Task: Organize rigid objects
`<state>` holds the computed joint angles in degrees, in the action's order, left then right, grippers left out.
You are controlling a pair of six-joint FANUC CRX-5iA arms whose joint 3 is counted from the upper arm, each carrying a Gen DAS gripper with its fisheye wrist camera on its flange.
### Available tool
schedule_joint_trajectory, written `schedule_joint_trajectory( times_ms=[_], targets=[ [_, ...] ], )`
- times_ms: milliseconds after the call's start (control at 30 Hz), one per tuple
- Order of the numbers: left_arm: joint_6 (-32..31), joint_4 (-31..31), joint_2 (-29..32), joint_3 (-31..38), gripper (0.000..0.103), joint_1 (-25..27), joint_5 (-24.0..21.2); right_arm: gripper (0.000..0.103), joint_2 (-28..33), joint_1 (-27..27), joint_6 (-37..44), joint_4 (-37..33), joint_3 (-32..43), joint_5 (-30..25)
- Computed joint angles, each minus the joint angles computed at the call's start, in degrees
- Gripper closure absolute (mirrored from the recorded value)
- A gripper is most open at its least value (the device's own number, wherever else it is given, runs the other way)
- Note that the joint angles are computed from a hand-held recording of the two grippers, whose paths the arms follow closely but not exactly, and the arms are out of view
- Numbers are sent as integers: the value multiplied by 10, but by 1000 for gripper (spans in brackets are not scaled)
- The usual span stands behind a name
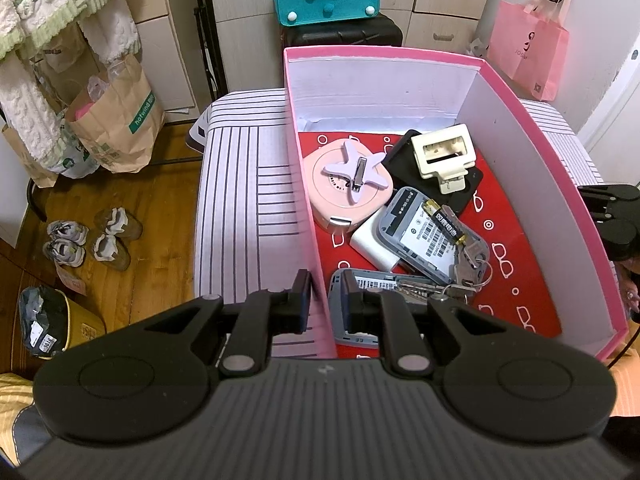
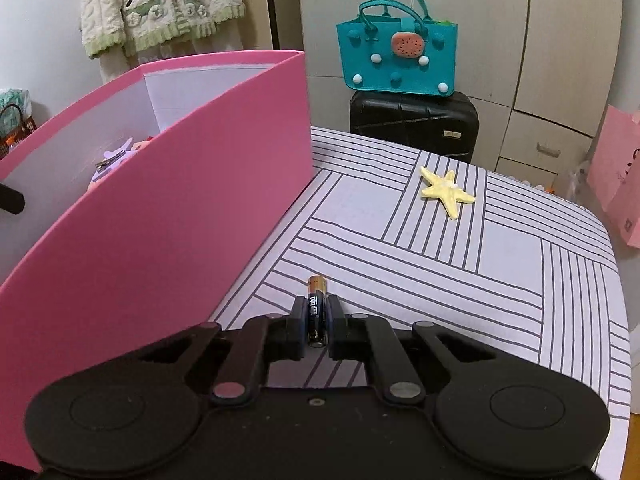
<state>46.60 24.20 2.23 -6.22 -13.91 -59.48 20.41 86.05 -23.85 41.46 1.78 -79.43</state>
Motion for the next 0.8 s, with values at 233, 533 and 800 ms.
schedule_joint_trajectory(
  times_ms=[233, 533, 800],
  targets=[
    [-4, 8, -1, -3, 90, 2, 1, 92, -16, 15, -44, 20, -5, -15],
    [-26, 17, -2, -10, 90, 5, 4, 92, -11, 28, -12, 85, 60, -51],
    [-57, 26, -13, -29, 92, 9, 22, 92, 6, -18, 142, 57, 164, 70]
  ],
)
